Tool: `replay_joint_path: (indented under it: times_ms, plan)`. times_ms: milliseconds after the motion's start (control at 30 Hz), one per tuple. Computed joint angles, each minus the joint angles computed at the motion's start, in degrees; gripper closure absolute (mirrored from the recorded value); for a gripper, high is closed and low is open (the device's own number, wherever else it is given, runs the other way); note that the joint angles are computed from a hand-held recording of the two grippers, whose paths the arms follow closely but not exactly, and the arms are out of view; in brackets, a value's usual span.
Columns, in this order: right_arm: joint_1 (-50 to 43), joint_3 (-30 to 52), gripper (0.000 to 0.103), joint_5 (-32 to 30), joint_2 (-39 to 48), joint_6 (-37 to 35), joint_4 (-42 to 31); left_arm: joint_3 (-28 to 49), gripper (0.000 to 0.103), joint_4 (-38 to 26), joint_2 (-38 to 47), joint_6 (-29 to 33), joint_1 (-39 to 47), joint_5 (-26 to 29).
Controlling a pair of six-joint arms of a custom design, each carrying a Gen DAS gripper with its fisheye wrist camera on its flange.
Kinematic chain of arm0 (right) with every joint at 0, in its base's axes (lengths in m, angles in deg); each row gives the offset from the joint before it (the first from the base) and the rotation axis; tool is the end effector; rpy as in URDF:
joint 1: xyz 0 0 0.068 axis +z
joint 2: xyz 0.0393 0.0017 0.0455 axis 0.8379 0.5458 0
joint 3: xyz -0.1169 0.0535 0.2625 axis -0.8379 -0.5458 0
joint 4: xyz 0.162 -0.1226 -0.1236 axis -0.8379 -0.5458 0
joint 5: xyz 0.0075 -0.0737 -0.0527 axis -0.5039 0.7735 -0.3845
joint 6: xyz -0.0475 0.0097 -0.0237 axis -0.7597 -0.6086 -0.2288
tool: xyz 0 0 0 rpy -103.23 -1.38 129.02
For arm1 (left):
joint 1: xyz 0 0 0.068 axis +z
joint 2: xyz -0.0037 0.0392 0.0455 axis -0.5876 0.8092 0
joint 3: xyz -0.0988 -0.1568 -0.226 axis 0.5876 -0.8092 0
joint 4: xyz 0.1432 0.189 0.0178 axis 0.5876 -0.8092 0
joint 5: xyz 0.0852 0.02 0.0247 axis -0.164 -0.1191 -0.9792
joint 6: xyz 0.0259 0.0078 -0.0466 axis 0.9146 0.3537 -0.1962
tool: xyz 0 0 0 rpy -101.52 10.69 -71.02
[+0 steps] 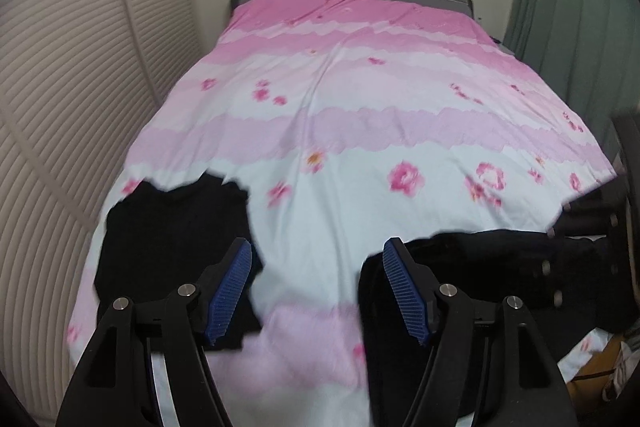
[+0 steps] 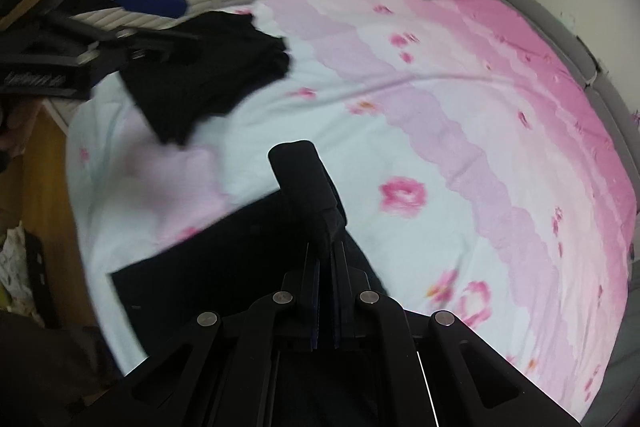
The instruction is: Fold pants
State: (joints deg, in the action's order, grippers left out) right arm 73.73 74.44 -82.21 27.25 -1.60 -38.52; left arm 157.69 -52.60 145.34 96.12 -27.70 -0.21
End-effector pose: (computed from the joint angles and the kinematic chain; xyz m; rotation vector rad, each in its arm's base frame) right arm 0.3061 0.0967 0.3594 -0.9888 2.3912 0.0879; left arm 0.3158 0.0371 0.3778 0.3540 2.4149 -0.0919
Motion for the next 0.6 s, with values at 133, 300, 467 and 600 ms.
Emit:
replay_joint_path:
  times_ms: [133, 300, 467, 600]
  plan:
    - [9.7, -10.37, 0.098, 2.52, -6.62, 5.78, 2.69, -5.96, 0.035, -1.18, -5.04, 3.02, 4.73, 1.78]
    - [22.44, -22.49, 0.098, 5.21, -8.62, 14.16, 8.88, -9.73, 0.035, -1.83, -7.71, 6.14, 7.73, 3.43]
    - [26.49, -29.57, 0.098, 3.83, -4.68, 19.98, 14.2, -11.86, 0.035, -1.1, -8.61, 7.59, 8.17, 3.88]
    - [28.24, -33.11, 0.097, 4.06, -2.79, 22.59, 17.7, -12.03, 0.035, -1.35, -8.66, 8.02, 9.0, 4.65]
